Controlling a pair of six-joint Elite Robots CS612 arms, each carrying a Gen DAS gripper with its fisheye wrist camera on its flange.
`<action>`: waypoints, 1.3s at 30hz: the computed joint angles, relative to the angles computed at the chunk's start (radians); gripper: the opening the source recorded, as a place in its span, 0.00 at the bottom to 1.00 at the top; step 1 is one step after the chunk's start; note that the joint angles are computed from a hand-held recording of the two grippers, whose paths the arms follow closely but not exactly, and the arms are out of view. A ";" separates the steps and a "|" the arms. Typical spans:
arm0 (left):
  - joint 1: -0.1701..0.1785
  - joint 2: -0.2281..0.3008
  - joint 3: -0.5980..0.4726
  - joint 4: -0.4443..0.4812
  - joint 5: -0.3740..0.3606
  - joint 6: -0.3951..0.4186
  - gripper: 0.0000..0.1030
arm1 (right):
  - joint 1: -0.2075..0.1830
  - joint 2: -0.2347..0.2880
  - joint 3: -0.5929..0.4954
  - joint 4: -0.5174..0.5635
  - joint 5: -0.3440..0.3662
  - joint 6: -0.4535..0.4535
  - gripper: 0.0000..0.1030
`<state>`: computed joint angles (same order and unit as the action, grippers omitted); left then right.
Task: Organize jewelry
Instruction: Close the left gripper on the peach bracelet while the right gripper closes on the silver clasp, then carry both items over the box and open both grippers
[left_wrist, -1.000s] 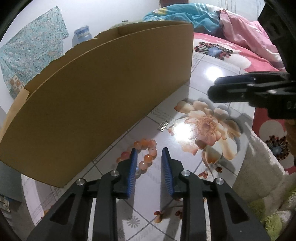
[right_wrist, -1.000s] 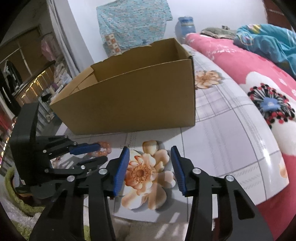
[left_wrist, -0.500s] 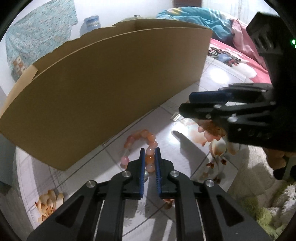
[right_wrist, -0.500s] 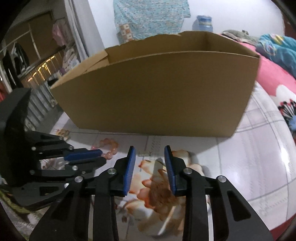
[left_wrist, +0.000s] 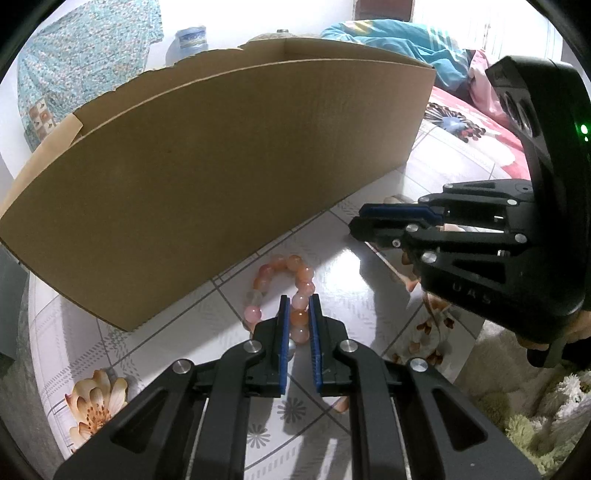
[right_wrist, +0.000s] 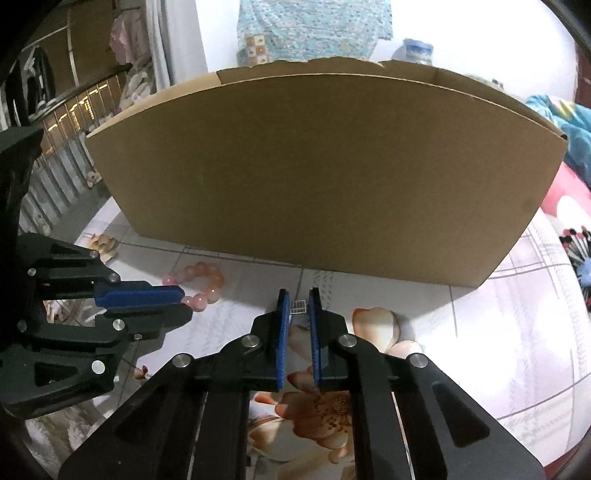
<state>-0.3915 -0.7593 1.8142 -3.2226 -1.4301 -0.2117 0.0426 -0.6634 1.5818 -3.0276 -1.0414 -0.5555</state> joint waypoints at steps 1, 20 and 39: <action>0.000 -0.001 0.001 -0.001 -0.001 0.001 0.09 | -0.002 0.000 -0.002 0.005 0.004 0.002 0.00; -0.001 -0.001 0.002 -0.001 0.005 -0.003 0.09 | 0.010 0.011 -0.016 -0.008 -0.002 0.025 0.22; -0.002 0.000 0.004 -0.008 0.009 -0.005 0.09 | 0.018 0.016 -0.008 -0.056 -0.042 0.026 0.10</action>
